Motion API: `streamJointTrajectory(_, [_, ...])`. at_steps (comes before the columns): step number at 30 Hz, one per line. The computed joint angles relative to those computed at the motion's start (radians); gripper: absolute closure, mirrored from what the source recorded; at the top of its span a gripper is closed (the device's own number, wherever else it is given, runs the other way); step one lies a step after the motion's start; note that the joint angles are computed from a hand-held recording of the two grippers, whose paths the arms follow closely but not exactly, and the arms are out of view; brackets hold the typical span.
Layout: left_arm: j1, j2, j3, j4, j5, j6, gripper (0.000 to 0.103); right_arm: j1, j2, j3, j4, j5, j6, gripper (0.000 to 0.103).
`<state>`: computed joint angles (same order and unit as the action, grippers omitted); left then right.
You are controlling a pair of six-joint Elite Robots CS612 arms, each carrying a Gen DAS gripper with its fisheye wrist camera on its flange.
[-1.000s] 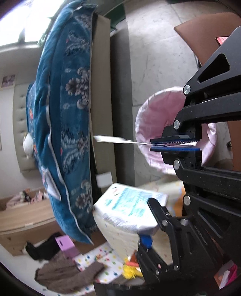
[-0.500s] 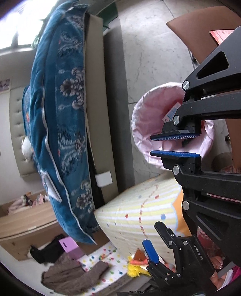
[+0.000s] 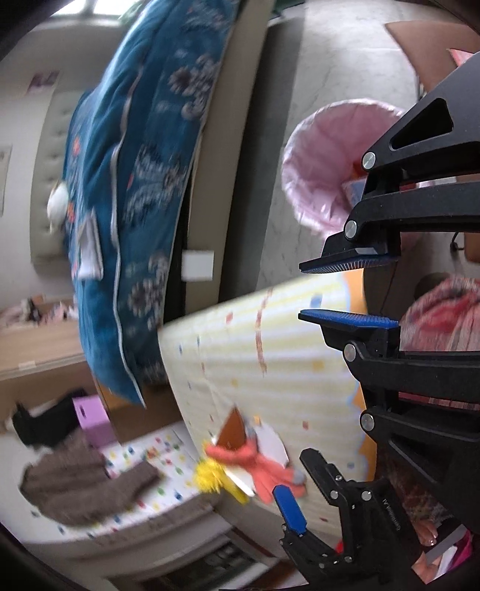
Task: Collect trash
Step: 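Move both tools back over the table items, then grasp the orange glove and brown cardboard piece with the right tool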
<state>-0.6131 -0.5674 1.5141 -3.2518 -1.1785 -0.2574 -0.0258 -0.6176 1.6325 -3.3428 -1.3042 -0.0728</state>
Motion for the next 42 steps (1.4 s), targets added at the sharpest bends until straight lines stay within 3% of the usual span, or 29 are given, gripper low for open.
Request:
streamJointTrajectory(10, [0.063,-0.059,0.113,-0.011,0.128,-0.175,0.031,0.085,0.021,-0.097,0.097,0.046,-0.128,0.072])
streamJointTrajectory(15, [0.096,-0.071,0.129,0.035,0.202,-0.253,0.028,0.12,0.048,-0.166,0.151,0.064,-0.162,0.065])
streamJointTrajectory(22, [0.138,-0.066,0.111,0.104,0.211,-0.326,0.028,0.162,0.106,-0.3,0.264,0.069,-0.188,0.065])
streamJointTrajectory(33, [0.167,-0.029,0.038,0.171,0.191,-0.314,0.028,0.203,0.223,-0.533,0.457,0.052,-0.197,0.063])
streamJointTrajectory(40, [0.168,-0.026,0.033,0.177,0.18,-0.31,0.028,0.216,0.27,-0.619,0.523,0.051,-0.206,0.063])
streamJointTrajectory(41, [0.168,-0.027,0.037,0.178,0.175,-0.315,0.028,0.217,0.269,-0.617,0.525,0.058,-0.212,0.065])
streamJointTrajectory(42, [0.167,-0.028,0.04,0.178,0.172,-0.316,0.028,0.215,0.267,-0.614,0.531,0.07,-0.217,0.077])
